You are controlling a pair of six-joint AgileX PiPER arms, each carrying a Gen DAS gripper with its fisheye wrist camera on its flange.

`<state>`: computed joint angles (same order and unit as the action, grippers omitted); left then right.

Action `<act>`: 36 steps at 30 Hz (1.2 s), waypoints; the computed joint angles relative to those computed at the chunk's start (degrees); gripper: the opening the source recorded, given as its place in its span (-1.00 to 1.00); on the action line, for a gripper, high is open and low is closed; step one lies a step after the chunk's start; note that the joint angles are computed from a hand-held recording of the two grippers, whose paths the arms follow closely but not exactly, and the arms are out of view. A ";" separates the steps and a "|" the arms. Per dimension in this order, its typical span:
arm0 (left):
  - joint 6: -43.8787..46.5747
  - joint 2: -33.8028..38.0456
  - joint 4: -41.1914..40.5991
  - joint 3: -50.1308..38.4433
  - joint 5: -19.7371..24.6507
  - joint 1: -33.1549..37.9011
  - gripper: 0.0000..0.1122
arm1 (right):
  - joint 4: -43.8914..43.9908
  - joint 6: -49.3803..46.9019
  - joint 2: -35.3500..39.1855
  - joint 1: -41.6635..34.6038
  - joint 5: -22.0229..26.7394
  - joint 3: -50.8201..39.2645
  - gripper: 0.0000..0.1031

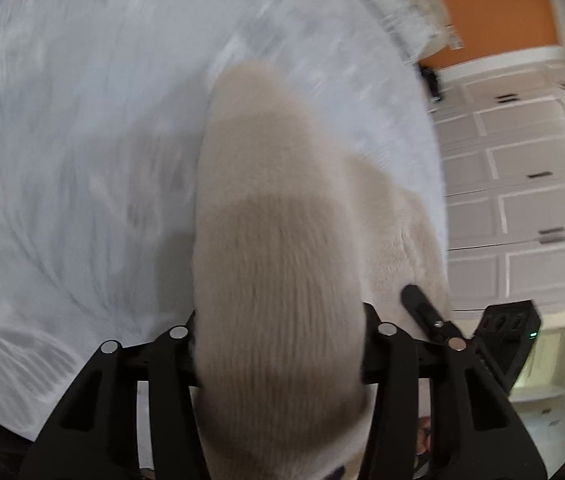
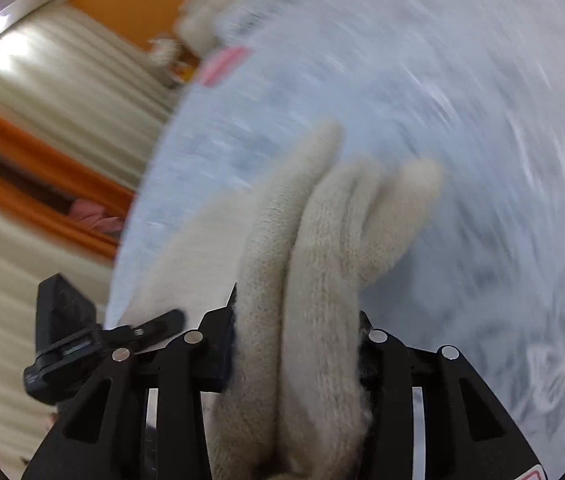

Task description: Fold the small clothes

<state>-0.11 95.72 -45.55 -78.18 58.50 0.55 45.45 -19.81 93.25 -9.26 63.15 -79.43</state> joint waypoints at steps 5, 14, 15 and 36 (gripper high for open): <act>4.75 -3.42 -2.07 -12.62 5.70 7.81 -0.17 | 5.68 2.38 -0.41 3.84 -0.20 -12.70 -0.25; 9.18 7.19 6.17 -15.84 -0.35 8.25 -0.01 | 4.18 4.04 16.57 9.06 -7.78 -16.61 -0.16; 7.42 9.61 8.99 -15.38 -1.25 7.51 -0.01 | -0.35 8.12 20.09 10.36 -7.38 -18.74 -0.16; 3.01 13.17 17.33 -9.05 -11.58 4.12 0.48 | -1.92 8.17 25.31 14.04 -16.14 -15.06 0.46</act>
<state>2.89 108.88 -28.22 -87.23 46.92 4.67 43.53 -11.64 118.56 4.78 47.01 -94.49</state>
